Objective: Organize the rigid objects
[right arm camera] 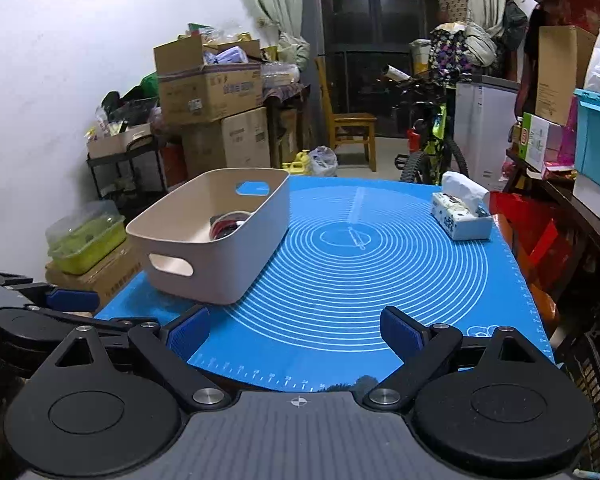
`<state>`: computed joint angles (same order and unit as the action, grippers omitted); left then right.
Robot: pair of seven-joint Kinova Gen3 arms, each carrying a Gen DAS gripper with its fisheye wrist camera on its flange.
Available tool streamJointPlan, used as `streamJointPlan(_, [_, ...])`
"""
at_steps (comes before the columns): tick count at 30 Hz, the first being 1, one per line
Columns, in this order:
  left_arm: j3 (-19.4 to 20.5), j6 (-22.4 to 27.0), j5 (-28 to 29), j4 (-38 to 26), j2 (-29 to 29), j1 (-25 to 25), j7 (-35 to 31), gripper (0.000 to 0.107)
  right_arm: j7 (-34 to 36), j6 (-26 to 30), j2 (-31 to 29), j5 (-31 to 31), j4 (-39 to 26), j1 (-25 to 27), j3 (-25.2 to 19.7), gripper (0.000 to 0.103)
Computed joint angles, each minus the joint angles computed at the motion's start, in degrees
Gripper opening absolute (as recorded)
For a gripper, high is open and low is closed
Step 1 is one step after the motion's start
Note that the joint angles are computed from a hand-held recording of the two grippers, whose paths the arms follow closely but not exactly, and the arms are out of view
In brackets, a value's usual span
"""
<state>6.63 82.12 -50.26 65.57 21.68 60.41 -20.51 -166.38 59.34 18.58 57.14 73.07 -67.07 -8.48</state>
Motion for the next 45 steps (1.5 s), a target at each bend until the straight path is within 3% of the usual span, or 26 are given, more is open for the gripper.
streamJointPlan(12, [0.20,-1.95,-1.67,3.20,-0.41,0.17,2.86,0.065,-1.55,-0.16,0.39,-0.57,0.29,0.02,0.24,0.093])
streamJointPlan(45, [0.15,-0.95,-1.14,2.70,0.11,-0.35,2.80,0.065,-1.39,-0.17,0.92,-1.58,0.11,-0.06,0.74,0.093])
